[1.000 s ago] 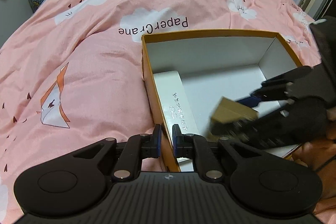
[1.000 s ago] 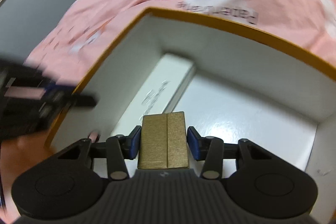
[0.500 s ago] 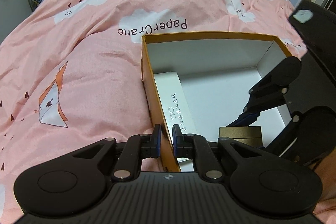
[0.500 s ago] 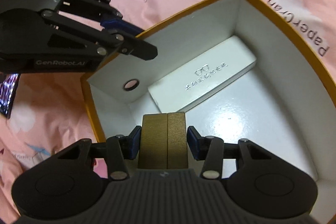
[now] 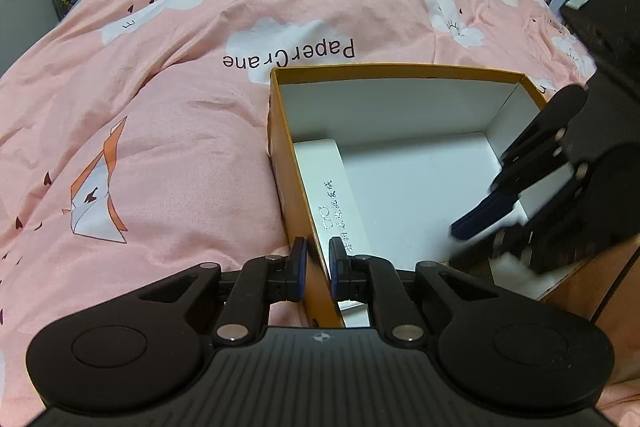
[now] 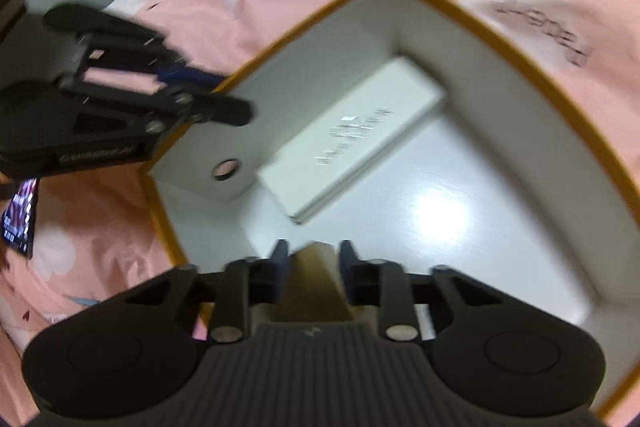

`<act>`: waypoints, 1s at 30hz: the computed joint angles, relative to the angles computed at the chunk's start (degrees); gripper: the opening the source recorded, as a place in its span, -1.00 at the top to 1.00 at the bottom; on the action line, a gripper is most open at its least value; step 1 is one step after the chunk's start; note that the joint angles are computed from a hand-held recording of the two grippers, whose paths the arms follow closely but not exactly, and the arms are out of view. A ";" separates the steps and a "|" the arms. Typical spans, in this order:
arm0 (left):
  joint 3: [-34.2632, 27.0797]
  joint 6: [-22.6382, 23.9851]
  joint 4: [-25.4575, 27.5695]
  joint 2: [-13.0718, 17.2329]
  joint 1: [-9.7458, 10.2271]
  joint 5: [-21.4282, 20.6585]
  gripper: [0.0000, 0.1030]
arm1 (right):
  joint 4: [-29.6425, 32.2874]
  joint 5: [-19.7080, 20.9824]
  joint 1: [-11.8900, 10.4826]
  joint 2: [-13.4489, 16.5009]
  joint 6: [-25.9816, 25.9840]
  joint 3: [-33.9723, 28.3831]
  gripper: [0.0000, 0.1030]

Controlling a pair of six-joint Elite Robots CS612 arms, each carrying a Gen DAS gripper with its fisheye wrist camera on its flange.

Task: Organize objects
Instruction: 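Lower the gold box into the orange box and open the right tool, then withdraw both tools from the orange box back toward the item pile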

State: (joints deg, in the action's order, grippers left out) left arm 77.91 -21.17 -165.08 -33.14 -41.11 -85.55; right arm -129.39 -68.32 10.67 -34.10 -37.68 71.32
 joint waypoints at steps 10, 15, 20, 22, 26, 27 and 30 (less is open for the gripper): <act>0.07 -0.12 0.09 -0.07 -0.34 1.01 0.76 | -3.11 -4.24 0.59 1.79 7.45 -0.06 0.82; 0.07 -0.34 -0.04 -0.04 -0.44 1.30 0.76 | 0.43 -0.77 0.94 2.22 4.35 -0.70 0.91; 0.08 -0.47 -0.16 -0.05 -0.45 1.28 0.76 | -3.42 -1.13 0.42 1.45 7.52 0.75 0.86; 0.14 -0.51 -0.16 -0.10 -0.48 1.32 0.76 | -3.41 -2.71 0.08 1.21 9.56 0.78 0.86; 0.16 -0.48 -0.15 -0.12 -0.49 1.37 0.76 | -1.97 -7.34 0.12 1.02 10.53 1.00 0.86; 0.16 -0.48 -0.15 -0.12 -0.49 1.37 0.76 | -1.75 -7.57 0.13 0.89 10.21 1.33 0.86; 0.16 -0.54 -0.01 -0.15 -0.52 1.45 0.76 | -1.52 -4.94 0.09 0.59 9.26 2.40 0.91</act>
State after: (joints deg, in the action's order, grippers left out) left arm 78.07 -21.71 -165.09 -33.29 -41.63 -84.10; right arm -130.91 -73.26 10.76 -33.52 -28.42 73.72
